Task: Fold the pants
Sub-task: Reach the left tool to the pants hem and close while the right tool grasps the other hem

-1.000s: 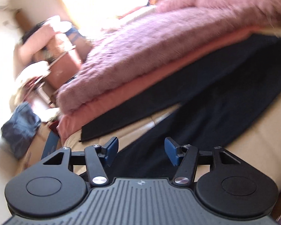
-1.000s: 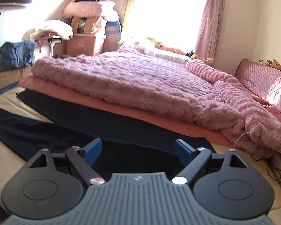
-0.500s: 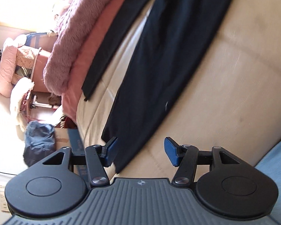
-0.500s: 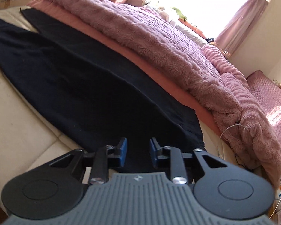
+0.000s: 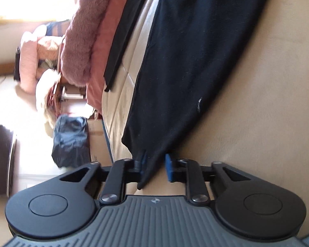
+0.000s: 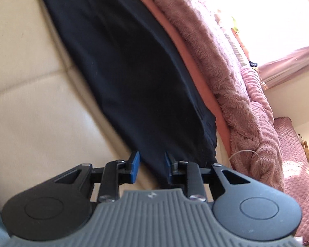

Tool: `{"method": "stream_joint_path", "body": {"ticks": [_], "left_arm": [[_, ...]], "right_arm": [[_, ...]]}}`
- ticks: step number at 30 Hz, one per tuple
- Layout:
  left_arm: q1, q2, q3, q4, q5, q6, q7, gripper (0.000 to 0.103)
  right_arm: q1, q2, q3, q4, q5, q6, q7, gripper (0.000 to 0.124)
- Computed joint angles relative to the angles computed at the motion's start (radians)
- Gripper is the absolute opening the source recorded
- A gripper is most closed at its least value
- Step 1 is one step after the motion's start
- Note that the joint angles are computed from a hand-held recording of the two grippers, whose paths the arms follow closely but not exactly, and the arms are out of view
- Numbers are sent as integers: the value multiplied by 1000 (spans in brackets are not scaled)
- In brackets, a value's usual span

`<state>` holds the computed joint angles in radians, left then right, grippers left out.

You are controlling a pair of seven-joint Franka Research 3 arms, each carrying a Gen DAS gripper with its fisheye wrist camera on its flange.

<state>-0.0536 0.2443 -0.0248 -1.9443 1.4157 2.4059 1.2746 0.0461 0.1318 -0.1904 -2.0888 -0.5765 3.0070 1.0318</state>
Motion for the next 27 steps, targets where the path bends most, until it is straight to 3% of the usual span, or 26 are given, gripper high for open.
{"method": "stream_joint_path", "body": {"ticks": [5, 9, 15, 19, 27], "left_arm": [[-15, -10, -13, 25, -91, -59, -64, 7], [-23, -24, -22, 54, -139, -92, -113, 6], [-41, -27, -31, 96, -170, -140, -162, 5], [-45, -26, -35, 129, -226, -168, -196, 5], [-33, -50, -34, 168, -313, -157, -333, 1]], "right_arm": [[14, 15, -46, 23, -199, -5, 56, 21], [-8, 44, -39, 38, -238, 2, -51, 21], [40, 92, -106, 87, -415, 33, 51, 20], [26, 100, -88, 82, -359, 47, 1, 0], [123, 88, -230, 98, -512, 153, 326, 0]]}}
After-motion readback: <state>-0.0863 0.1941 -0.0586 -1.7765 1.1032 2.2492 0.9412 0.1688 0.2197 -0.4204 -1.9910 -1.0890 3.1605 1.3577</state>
